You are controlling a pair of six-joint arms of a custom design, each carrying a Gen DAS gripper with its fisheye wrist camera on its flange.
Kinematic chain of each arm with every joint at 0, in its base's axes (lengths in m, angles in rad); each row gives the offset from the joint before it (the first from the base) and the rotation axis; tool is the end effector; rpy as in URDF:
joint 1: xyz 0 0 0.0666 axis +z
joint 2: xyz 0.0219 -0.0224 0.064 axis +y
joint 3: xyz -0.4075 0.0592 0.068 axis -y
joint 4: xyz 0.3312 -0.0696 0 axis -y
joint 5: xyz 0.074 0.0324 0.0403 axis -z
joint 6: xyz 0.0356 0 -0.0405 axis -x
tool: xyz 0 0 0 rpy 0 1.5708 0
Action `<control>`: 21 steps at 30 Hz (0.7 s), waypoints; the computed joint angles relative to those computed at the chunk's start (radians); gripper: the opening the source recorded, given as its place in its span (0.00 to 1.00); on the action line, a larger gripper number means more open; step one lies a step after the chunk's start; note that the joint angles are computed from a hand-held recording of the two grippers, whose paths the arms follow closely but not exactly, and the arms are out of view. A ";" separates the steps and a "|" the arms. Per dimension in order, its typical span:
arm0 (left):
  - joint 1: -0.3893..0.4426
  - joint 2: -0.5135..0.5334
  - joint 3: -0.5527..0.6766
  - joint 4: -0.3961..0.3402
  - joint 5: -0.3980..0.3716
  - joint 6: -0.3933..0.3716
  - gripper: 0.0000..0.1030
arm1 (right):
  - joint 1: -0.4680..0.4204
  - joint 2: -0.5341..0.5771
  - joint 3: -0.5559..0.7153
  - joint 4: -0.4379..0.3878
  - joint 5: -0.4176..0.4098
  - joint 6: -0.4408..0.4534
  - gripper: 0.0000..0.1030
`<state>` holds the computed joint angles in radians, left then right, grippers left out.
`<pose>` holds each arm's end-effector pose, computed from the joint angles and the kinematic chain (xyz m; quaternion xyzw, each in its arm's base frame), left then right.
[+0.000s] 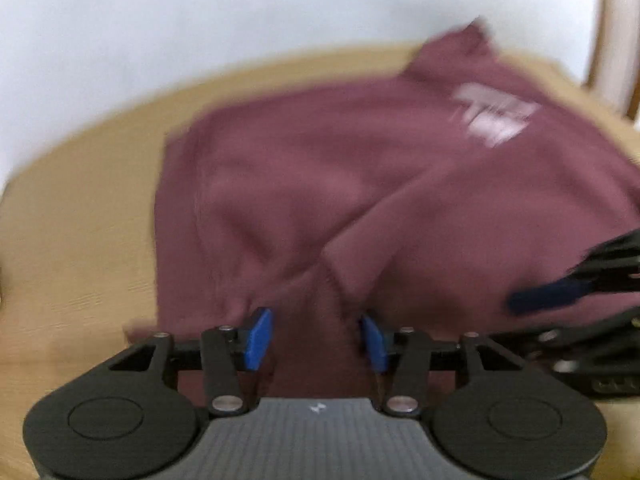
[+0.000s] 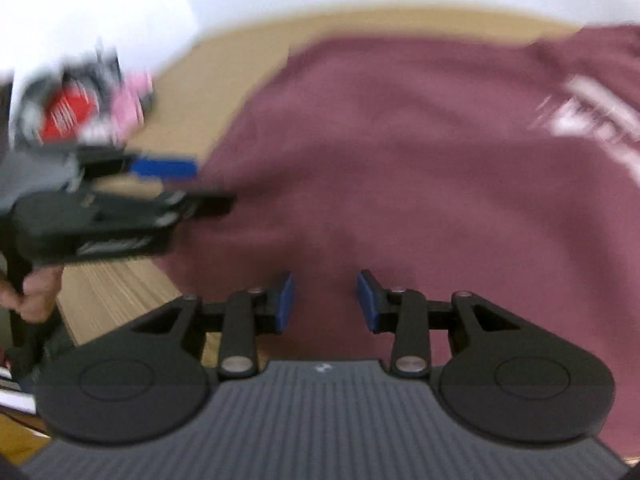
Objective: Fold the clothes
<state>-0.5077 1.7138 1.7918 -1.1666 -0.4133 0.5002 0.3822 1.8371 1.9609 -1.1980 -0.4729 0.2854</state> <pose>0.4670 -0.2439 0.4555 -0.0454 0.9506 0.0616 0.3008 0.5263 0.2286 0.4537 -0.3631 0.8715 0.2384 0.2276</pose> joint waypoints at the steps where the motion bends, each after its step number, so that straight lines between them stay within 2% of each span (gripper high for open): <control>1: 0.006 -0.018 -0.038 0.044 0.008 0.014 0.60 | 0.013 -0.021 -0.040 0.051 0.028 0.008 0.38; 2: 0.010 -0.027 -0.047 0.050 0.021 0.021 0.60 | 0.023 -0.034 -0.061 0.077 0.051 0.024 0.37; 3: 0.009 -0.031 -0.046 0.049 0.022 0.012 0.60 | 0.019 -0.037 -0.048 0.052 0.053 0.047 0.37; 5: 0.008 -0.033 -0.040 0.046 0.017 -0.018 0.59 | -0.019 -0.064 -0.056 0.057 0.016 0.044 0.37; 6: 0.008 -0.033 -0.037 0.047 0.015 -0.031 0.58 | -0.050 -0.091 -0.083 0.097 0.013 0.019 0.37; 8: 0.006 -0.032 -0.023 0.037 0.011 -0.045 0.59 | -0.118 -0.132 -0.124 0.184 0.055 -0.053 0.37; 11: 0.011 -0.024 0.013 0.030 -0.004 -0.070 0.62 | -0.237 -0.169 -0.169 0.291 0.165 -0.158 0.37; 12: 0.013 -0.018 0.022 0.028 -0.010 -0.078 0.65 | -0.279 -0.168 -0.168 0.303 0.196 -0.193 0.38; 14: 0.018 -0.004 0.039 0.023 -0.023 -0.094 0.67 | -0.343 -0.140 -0.140 0.291 0.231 -0.232 0.39; 16: 0.031 0.031 0.066 -0.036 0.000 -0.075 0.68 | -0.385 -0.084 -0.093 0.238 0.273 -0.207 0.36; 18: 0.029 0.052 0.099 -0.084 0.002 -0.058 0.70 | -0.405 -0.004 -0.013 0.133 0.300 -0.184 0.35; 19: 0.025 0.060 0.124 -0.109 -0.004 -0.051 0.69 | -0.417 -0.001 -0.009 0.142 0.276 -0.165 0.36; 21: 0.015 0.077 0.177 -0.160 -0.016 -0.038 0.67 | -0.409 0.027 0.078 0.066 0.269 -0.086 0.37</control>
<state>-0.4924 1.7910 1.9692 -1.3266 -0.4295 0.4624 -0.0271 1.8643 2.0394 -1.1324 -0.2040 0.1989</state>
